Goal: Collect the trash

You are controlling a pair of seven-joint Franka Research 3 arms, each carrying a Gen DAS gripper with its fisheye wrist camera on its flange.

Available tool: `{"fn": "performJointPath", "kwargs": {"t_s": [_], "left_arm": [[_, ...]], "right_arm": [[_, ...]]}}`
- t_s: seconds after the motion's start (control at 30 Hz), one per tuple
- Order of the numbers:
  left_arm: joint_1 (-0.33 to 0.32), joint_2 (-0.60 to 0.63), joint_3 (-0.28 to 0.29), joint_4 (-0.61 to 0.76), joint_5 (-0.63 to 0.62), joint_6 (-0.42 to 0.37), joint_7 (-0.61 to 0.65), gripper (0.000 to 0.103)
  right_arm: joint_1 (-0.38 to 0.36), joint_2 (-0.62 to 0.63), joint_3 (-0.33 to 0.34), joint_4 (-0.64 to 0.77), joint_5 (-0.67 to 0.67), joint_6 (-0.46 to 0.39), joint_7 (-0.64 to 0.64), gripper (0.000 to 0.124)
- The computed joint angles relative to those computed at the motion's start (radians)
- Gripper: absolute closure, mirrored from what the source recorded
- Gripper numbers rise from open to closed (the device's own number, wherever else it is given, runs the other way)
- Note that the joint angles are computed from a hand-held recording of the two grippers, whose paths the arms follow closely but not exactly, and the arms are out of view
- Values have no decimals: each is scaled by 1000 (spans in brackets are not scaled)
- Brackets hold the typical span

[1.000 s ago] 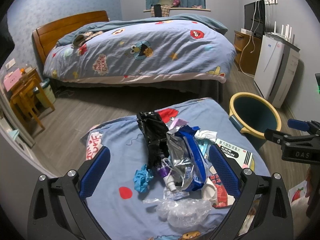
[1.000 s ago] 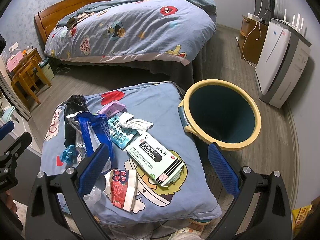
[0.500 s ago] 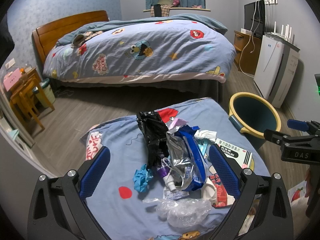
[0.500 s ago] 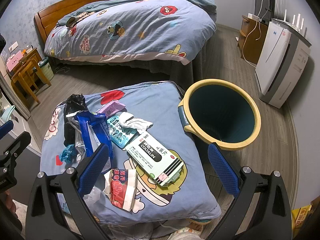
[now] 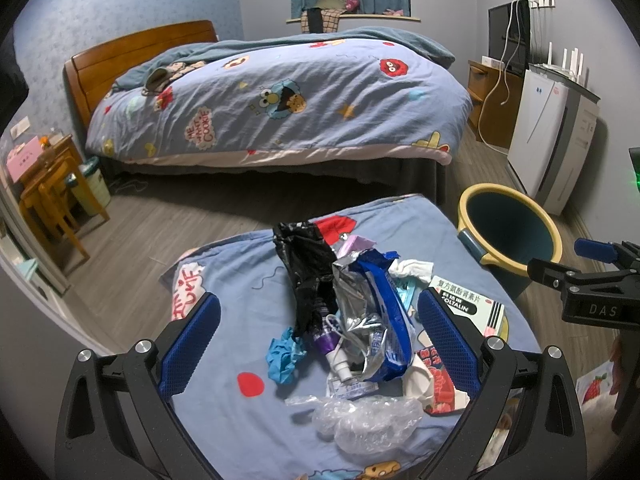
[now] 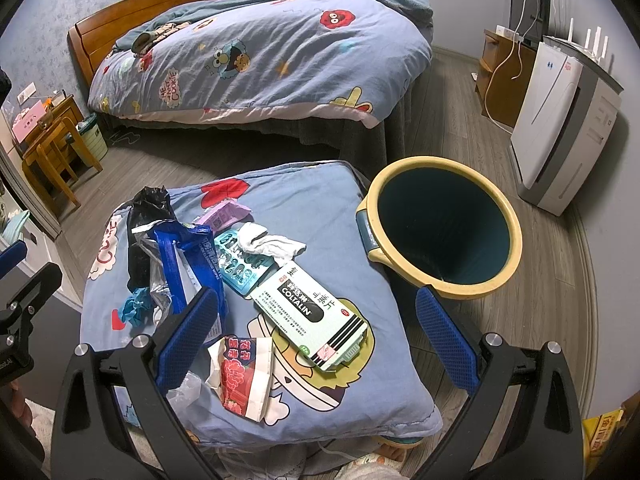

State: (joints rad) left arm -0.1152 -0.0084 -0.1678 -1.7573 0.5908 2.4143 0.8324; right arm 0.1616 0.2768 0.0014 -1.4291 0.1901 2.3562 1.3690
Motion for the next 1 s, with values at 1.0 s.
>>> {"fn": "performJointPath", "kwargs": {"t_s": [1.0], "left_arm": [[-6,92,8,51,-36,22,48,5]], "right_arm": [[-43,198,20,241,23,-100,-287,27]]}}
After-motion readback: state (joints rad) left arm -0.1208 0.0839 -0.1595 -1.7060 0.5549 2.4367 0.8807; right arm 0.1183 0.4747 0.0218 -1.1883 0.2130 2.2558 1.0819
